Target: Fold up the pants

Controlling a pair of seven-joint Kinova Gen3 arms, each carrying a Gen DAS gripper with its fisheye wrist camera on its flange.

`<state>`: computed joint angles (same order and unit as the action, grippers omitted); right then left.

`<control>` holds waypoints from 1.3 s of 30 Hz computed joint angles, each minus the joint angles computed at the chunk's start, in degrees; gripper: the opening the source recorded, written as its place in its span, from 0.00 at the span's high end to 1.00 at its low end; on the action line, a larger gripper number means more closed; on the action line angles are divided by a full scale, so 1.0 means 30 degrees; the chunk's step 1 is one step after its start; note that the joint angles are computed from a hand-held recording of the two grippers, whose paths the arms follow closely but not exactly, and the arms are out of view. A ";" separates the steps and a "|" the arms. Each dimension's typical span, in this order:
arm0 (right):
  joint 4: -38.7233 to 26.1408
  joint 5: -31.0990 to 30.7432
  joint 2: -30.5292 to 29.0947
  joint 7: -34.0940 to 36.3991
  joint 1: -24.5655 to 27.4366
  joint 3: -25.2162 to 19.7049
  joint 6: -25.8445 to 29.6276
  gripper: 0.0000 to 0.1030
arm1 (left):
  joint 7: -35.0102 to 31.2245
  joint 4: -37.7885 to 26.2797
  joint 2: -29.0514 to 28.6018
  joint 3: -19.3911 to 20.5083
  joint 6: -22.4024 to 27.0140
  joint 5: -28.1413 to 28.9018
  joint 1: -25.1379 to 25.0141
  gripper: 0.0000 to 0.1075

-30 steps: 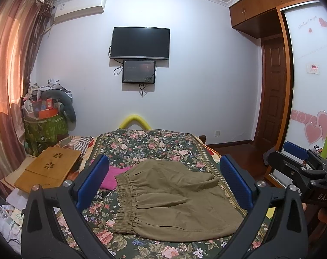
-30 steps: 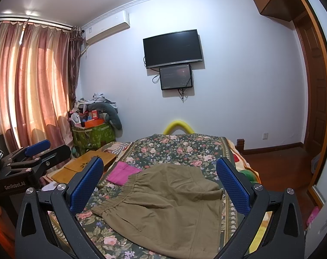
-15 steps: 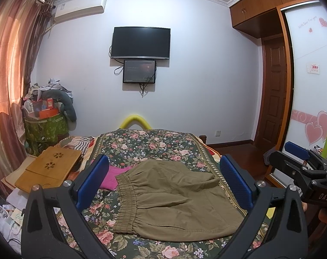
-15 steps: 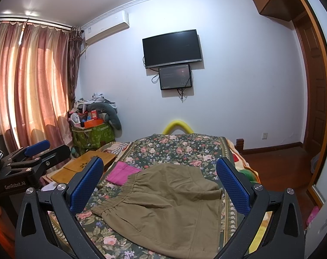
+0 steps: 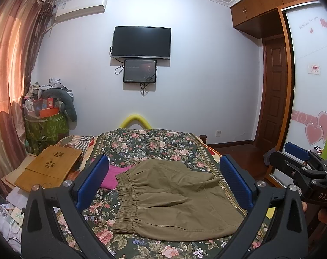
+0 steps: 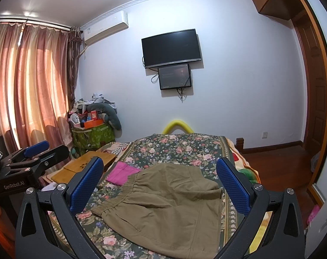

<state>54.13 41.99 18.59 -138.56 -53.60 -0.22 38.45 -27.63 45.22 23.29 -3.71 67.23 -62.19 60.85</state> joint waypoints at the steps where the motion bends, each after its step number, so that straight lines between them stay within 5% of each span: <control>1: -0.0003 -0.0001 -0.0004 0.0018 0.0001 0.0001 0.0011 0.00 | 0.0016 -0.0007 0.0022 -0.0012 0.0004 -0.0018 0.0007 0.04; 21: -0.0649 -0.0694 0.0444 0.0560 0.0212 -0.0001 0.0573 0.00 | -0.0384 -0.0331 0.0230 -0.0017 -0.0159 0.0507 -0.0432 0.04; 31: -0.1892 -0.3163 0.1645 0.2171 0.1311 -0.0031 0.1336 0.00 | -0.2435 -0.2195 0.1367 0.0071 -0.0310 0.4621 -0.2981 0.04; 39: -0.3883 -0.6437 0.3378 0.3729 0.2930 -0.0085 0.2615 0.00 | -0.5759 -0.6626 0.4406 -0.0271 0.2041 0.8747 -0.5647 0.10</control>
<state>42.48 22.68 28.72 -127.37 -44.81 -0.48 46.29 -44.90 25.34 36.51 -4.52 73.35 -35.95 43.91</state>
